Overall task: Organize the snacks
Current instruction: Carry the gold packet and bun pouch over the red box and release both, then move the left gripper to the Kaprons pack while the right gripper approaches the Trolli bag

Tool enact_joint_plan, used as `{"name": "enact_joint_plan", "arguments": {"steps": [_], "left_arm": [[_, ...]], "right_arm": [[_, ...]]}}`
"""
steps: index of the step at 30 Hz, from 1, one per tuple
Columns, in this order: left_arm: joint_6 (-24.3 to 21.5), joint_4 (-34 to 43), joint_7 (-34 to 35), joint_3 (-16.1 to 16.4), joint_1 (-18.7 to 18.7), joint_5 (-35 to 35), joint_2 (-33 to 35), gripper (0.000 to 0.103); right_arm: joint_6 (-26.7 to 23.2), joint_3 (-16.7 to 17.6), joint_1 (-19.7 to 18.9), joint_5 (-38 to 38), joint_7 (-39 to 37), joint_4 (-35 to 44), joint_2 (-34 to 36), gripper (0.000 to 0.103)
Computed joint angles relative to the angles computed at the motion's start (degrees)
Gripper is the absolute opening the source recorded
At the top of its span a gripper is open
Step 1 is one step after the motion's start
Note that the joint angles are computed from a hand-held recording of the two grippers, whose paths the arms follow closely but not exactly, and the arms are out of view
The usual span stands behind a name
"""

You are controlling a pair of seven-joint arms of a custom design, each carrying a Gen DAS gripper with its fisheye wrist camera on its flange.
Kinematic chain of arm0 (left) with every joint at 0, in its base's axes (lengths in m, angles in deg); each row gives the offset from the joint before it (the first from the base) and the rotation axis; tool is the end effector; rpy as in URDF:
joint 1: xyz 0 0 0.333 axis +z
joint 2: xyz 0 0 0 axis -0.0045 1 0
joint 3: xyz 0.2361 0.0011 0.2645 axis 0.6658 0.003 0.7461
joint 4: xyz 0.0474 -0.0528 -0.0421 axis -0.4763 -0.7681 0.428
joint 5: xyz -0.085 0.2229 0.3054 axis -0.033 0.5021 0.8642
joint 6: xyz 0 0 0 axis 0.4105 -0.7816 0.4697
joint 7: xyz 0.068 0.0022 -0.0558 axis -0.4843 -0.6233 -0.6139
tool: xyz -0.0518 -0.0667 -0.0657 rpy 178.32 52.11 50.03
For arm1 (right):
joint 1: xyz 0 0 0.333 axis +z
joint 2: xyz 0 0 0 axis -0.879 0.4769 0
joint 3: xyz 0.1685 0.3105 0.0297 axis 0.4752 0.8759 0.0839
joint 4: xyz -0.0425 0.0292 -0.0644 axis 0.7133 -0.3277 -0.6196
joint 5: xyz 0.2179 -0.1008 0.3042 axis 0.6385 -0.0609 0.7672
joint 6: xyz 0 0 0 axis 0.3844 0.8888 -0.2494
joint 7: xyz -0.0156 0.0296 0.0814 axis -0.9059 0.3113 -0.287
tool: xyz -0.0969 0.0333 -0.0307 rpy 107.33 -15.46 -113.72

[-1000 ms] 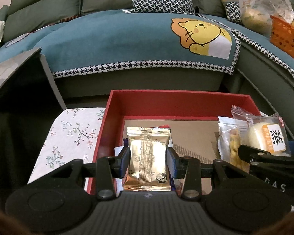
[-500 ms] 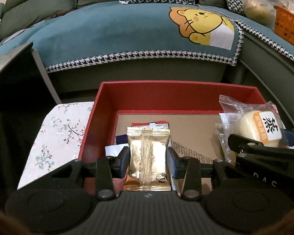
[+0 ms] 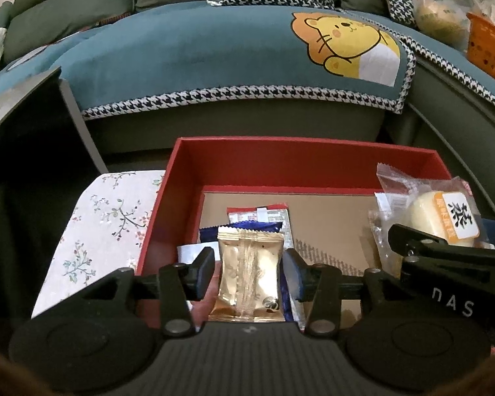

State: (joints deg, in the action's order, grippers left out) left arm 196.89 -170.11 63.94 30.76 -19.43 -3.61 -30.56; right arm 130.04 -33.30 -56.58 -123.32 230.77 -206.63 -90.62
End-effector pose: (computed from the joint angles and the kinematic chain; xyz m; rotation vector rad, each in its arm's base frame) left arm 0.5229 -0.3222 0.4317 -1.6799 1.9872 -0.7262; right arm 0.5032 0.1291 0.4692 -1.7482 1.9012 -0.7074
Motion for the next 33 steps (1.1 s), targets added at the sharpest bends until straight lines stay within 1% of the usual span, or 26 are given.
{"name": "enact_joint_plan", "arguments": {"steps": [5, 9, 10, 11, 14, 17, 20, 22, 25, 28, 30, 33], "left_arm": [[0.7, -0.8, -0.5, 0.0, 0.3, 0.0, -1.2, 0.059], [1.6, -1.6, -0.6, -0.4, 0.7, -0.4, -2.5, 0.062], [2.0, -1.9, -0.6, -0.4, 0.9, -0.4, -2.8, 0.065], [2.6, -2.2, -0.7, -0.5, 1.0, -0.2, -3.3, 0.067], [3.7, -2.9, -1.6, -0.7, 1.3, 0.3, -4.4, 0.068], [5.2, -3.8, -1.8, -1.1, 1.8, 0.0, -5.5, 0.069], [7.1, -5.0, 0.0, -1.8, 2.5, -2.4, -6.5, 0.069], [8.0, -5.9, 2.0, -2.4, 2.7, -4.6, -7.1, 0.069], [8.6, -7.2, 6.3, -3.6, 2.8, -9.2, -7.8, 0.069], [9.0, -8.7, 10.3, -4.7, 2.2, -13.2, -8.6, 0.069], [8.9, -9.5, 12.3, -5.3, 1.5, -14.4, -9.1, 0.069], [8.9, -10.9, 16.2, -6.4, 0.4, -17.2, -10.0, 0.069]], "right_arm": [[1.1, 0.0, -0.6, 0.7, 0.2, -0.4, -1.1, 0.079], [2.4, 0.5, -1.7, 1.9, -0.2, -1.3, -2.8, 0.082], [3.0, 0.7, -2.0, 2.7, -0.7, -1.6, -3.1, 0.084], [3.9, 0.5, -2.0, 4.3, -2.0, -2.0, -3.6, 0.085], [5.4, 1.4, -3.4, 7.1, -3.7, -2.8, -4.5, 0.085], [7.8, 0.2, -2.1, 14.6, -9.2, -4.1, -5.5, 0.085], [8.1, 2.0, -4.0, 16.4, -10.4, -4.8, -6.9, 0.085], [7.8, 4.0, -6.3, 16.5, -10.6, -5.5, -8.4, 0.085], [6.1, 6.8, -9.5, 16.7, -10.8, -6.6, -10.7, 0.085], [3.4, 7.5, -10.2, 17.8, -13.2, -8.1, -13.2, 0.085], [1.2, 7.8, -10.7, 18.0, -14.6, -9.8, -15.5, 0.085], [-1.8, 6.8, -10.2, 20.1, -17.6, -12.1, -18.4, 0.085]]}}
